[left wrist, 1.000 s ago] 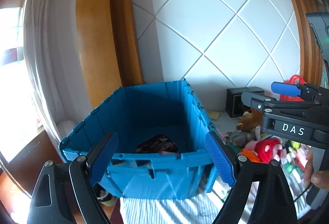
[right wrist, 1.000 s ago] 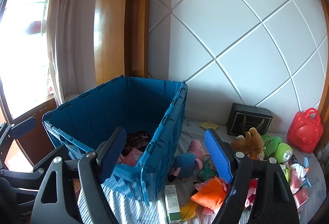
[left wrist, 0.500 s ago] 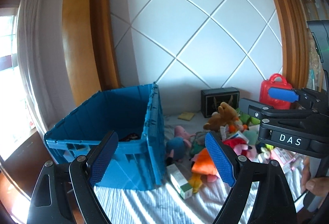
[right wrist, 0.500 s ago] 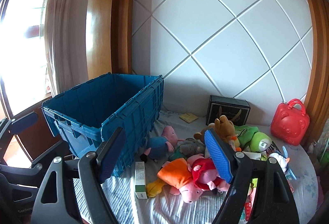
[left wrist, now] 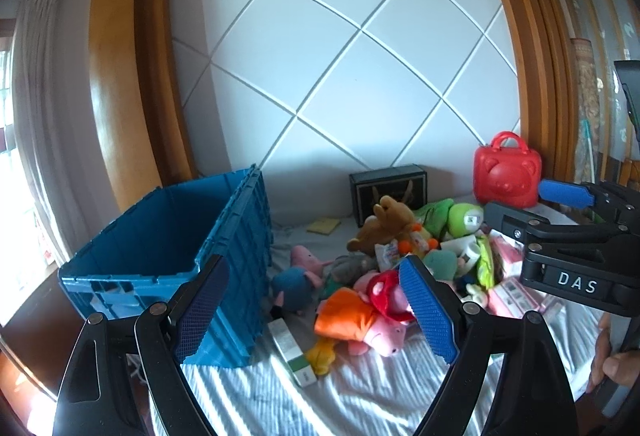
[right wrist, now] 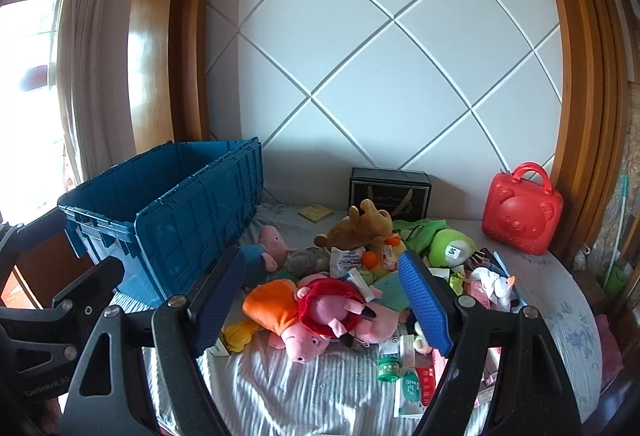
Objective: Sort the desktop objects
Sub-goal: 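Withdraw both grippers from the crate back toward the pile, then move both grippers over the pile toward the pig plush toys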
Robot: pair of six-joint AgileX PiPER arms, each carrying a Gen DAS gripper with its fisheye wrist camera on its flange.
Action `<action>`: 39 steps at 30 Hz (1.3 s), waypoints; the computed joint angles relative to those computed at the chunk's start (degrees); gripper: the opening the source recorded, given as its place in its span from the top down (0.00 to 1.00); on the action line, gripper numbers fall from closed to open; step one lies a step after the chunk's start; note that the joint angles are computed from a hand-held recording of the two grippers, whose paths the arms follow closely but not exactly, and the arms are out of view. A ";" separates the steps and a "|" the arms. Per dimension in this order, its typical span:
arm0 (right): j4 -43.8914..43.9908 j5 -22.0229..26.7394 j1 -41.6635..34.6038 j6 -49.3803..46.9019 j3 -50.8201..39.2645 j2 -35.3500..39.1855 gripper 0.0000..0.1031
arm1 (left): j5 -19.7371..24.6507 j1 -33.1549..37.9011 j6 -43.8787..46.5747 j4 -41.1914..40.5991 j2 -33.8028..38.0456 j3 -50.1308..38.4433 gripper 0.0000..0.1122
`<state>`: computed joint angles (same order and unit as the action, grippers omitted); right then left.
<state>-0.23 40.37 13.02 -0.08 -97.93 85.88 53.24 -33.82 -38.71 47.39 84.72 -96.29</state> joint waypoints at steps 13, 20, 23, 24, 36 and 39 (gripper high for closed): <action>11.07 -1.03 -11.17 -9.84 11.14 -8.23 0.24 | 6.12 -9.10 -1.03 3.42 3.90 -4.30 0.22; 17.15 -5.56 -17.96 -18.61 25.71 -16.82 0.24 | 7.38 -12.24 -7.18 7.42 -5.15 11.50 0.22; 24.34 -4.37 -21.88 -25.95 31.45 -17.79 0.23 | 10.05 -11.30 -8.63 5.46 -11.78 20.75 0.22; 26.78 -3.94 -22.76 -28.49 33.32 -17.63 0.23 | 10.85 -11.04 -9.52 5.47 -13.88 23.70 0.22; 34.54 -7.54 -16.01 -45.55 31.38 -1.03 0.23 | -1.07 1.19 -12.08 1.68 -7.14 28.27 0.22; 39.72 -4.52 -17.41 -56.14 21.35 8.52 0.23 | -4.79 3.72 -11.96 1.03 3.90 19.23 0.22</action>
